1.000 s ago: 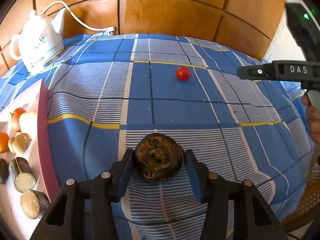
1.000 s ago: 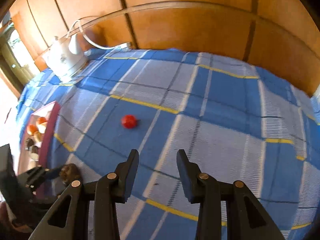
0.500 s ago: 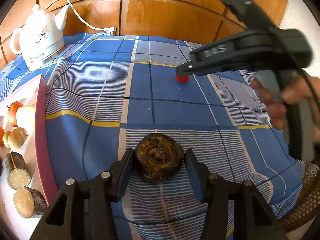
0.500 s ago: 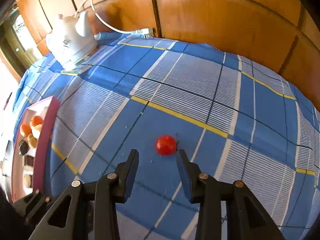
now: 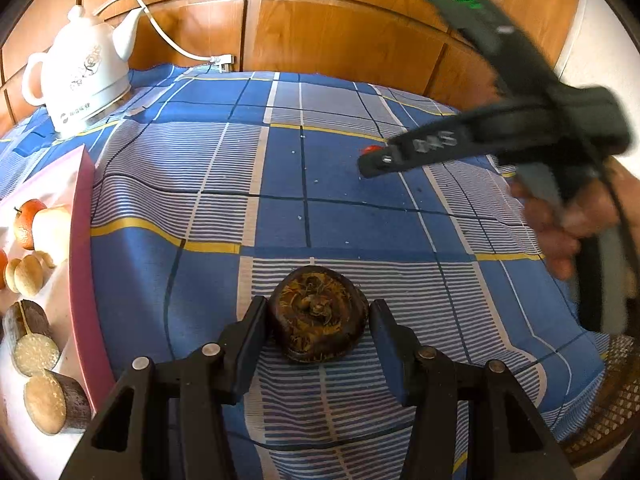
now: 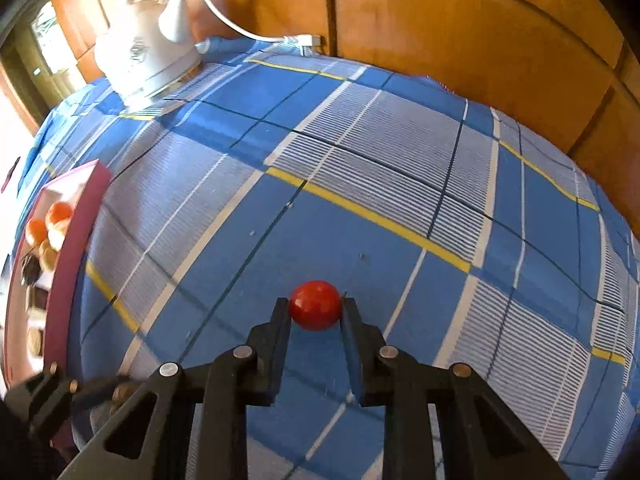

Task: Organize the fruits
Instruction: 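Carry the dark brown round piece into the tray and open the left tool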

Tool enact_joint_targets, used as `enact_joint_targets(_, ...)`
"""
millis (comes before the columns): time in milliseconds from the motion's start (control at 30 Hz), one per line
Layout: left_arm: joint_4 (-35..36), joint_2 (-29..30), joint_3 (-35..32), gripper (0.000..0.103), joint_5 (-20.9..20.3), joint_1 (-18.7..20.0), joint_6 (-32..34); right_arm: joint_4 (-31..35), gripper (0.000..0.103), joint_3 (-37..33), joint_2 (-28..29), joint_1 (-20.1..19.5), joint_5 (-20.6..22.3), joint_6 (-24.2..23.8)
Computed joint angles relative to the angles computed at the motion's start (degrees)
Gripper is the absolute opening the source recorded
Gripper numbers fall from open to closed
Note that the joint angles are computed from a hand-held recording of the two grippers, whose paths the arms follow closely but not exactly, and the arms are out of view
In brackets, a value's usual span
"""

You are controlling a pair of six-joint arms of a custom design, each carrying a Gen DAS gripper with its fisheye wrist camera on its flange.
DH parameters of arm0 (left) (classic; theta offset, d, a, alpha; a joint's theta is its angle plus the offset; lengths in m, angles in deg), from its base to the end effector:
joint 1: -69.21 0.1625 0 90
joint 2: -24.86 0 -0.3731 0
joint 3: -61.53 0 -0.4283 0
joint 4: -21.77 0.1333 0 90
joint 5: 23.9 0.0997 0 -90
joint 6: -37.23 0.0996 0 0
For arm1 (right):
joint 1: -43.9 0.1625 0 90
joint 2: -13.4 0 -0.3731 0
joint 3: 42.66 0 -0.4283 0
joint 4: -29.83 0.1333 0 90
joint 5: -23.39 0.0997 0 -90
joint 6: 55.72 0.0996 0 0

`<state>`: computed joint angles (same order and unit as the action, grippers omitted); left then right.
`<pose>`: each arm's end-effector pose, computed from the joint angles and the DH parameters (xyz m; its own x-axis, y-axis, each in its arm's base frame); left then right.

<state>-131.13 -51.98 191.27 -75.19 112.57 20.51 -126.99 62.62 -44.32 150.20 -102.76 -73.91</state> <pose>-0.1965 -0.4546 0.1250 -0.7947 0.2774 -0.5399 0.5089 0.7893 -0.3435 0.2425 -0.5635 0.1188 -0.7055 -0.3207 0.6320 -0.5107 0.8484 -0.1395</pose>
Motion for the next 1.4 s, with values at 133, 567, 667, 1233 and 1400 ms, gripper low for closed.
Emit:
enact_joint_targets(133, 0.2, -0.1, 0.0, 0.052, 0.1, -0.1, 0.3, 1.1, 0.025, 3.6, -3.8, 0.6, 1.1, -0.7)
enact_joint_targets(567, 4.7, -3.4, 1.0, 0.051, 4.3, -2.8, -3.1, -1.5, 0.025, 9.6, -7.2, 0.1, 1.1, -4.1)
enact_joint_targets(667, 5.9, -4.2, 1.1, 0.051, 5.7, -3.8, -4.0, -1.3, 0.025, 9.7, -7.2, -0.1, 1.3, -4.5)
enact_joint_targets(1233, 9.4, -12.2, 3.2, 0.052, 13.2, -7.4, -7.2, -1.4, 0.025, 9.2, -6.3, 0.2, 0.1, -5.6)
enact_joint_targets(1400, 13.3, -17.4, 4.9, 0.052, 17.2, -7.6, -10.7, -1.4, 0.025, 9.3, -6.3, 0.3, 0.0, -5.7)
